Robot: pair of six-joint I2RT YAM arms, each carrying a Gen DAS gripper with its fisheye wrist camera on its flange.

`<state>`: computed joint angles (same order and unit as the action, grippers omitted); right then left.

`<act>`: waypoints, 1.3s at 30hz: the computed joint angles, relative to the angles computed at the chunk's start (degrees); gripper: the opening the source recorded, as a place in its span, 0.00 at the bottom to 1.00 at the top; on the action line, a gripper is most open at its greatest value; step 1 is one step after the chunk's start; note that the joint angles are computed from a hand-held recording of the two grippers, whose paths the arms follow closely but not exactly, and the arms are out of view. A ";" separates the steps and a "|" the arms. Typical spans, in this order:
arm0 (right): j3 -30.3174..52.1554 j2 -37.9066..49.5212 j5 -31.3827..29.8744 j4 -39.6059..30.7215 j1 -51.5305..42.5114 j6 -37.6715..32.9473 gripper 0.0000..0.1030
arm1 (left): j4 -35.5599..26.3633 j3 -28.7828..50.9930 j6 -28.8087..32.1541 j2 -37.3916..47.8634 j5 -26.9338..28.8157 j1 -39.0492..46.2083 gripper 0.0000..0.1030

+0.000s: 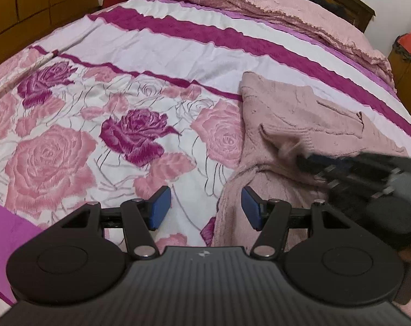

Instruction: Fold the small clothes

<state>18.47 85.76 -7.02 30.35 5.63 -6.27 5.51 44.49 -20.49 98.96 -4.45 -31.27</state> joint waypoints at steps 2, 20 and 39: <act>-1.64 -6.17 -0.83 -1.50 -2.93 0.62 0.10 | -0.14 1.00 0.63 0.32 -0.17 -0.33 0.63; -2.70 -21.72 -16.73 -19.06 -38.65 -4.01 0.12 | -2.89 13.37 2.57 7.85 -2.88 -5.19 0.63; 1.50 2.33 2.42 -4.21 3.23 -7.70 0.56 | -0.59 3.88 -0.18 5.05 -1.44 1.26 0.63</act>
